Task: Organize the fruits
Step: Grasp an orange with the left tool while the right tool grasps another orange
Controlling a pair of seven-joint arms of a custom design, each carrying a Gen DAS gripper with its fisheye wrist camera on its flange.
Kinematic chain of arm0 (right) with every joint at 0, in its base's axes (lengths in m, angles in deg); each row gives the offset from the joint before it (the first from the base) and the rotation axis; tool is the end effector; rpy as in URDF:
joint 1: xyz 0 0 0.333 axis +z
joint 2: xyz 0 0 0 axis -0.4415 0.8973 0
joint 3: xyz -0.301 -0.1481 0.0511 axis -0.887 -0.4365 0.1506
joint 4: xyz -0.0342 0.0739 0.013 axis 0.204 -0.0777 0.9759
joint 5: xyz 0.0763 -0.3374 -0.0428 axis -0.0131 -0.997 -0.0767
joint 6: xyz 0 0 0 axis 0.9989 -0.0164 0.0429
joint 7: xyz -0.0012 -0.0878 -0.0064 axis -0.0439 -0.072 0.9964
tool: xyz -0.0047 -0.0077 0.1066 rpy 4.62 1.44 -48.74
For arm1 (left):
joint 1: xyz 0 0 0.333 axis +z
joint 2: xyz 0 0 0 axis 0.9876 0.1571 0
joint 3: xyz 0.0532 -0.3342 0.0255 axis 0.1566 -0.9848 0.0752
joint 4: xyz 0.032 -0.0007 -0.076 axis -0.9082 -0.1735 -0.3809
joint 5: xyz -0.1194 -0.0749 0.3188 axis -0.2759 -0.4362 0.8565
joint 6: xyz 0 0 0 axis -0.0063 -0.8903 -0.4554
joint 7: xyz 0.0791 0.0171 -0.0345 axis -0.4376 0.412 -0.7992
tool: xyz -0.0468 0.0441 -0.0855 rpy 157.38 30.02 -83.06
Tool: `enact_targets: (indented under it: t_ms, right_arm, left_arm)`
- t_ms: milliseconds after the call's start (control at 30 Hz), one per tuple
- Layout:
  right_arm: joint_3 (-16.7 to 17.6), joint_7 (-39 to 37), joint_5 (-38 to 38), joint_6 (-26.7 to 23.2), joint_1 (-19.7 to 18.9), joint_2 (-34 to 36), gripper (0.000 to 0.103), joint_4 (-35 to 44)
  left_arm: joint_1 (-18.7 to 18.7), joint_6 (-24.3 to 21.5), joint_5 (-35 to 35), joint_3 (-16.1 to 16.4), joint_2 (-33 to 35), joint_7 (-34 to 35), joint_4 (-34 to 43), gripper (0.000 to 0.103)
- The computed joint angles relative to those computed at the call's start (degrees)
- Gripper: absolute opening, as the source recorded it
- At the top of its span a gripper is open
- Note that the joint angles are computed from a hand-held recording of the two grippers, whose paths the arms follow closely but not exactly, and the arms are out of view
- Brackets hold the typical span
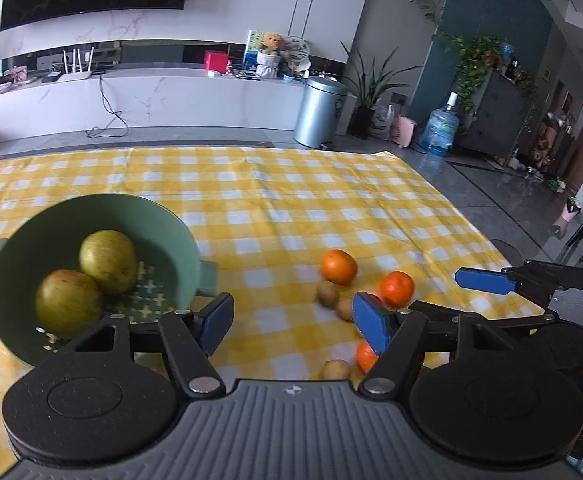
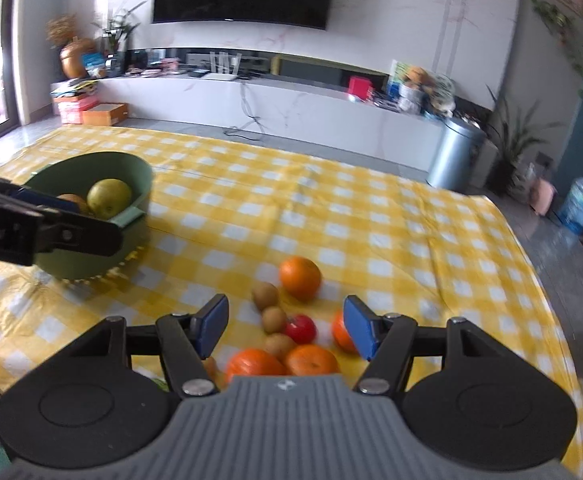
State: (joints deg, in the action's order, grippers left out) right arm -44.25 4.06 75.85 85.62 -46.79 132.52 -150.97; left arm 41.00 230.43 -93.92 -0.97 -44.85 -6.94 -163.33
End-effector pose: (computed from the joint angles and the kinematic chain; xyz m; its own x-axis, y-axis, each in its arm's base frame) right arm 0.7413 0.0554 0.3342 0.5640 -0.8211 0.0873 -0.4923 -0.4193 -0.7628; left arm 0.6522 -0.2396 0.3462 0.0508 -0.9738 0.2218 -0.6300 -0.2035 -0.7494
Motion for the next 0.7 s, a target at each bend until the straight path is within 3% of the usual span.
enact_targets:
  t_ms: [167, 333, 500, 700]
  right_arm:
    - [-2.90, 3.85, 3.09, -2.45, 1.03, 0.16, 0.062, 1.97]
    - [-7.20, 7.18, 5.05, -4.89, 4.25, 0.67, 0.064, 4.73]
    - [-9.05, 8.42, 8.49, -8.94, 6.22, 2.74, 0.063, 9.70]
    - [-16.42, 16.48, 12.81, -15.07, 11.96, 6.82, 0.056, 20.51]
  left_arm:
    - [3.16, 0.67, -0.35, -4.47, 0.93, 0.58, 0.82, 0.078]
    - [1.74, -2.88, 0.49, -2.50, 2.81, -1.58, 2.84, 0.075]
    - [3.43, -3.42, 3.38, -4.13, 4.03, -3.88, 4.73, 0.072]
    - [3.94, -6.85, 6.98, -2.70, 9.32, -7.66, 13.94, 0.071]
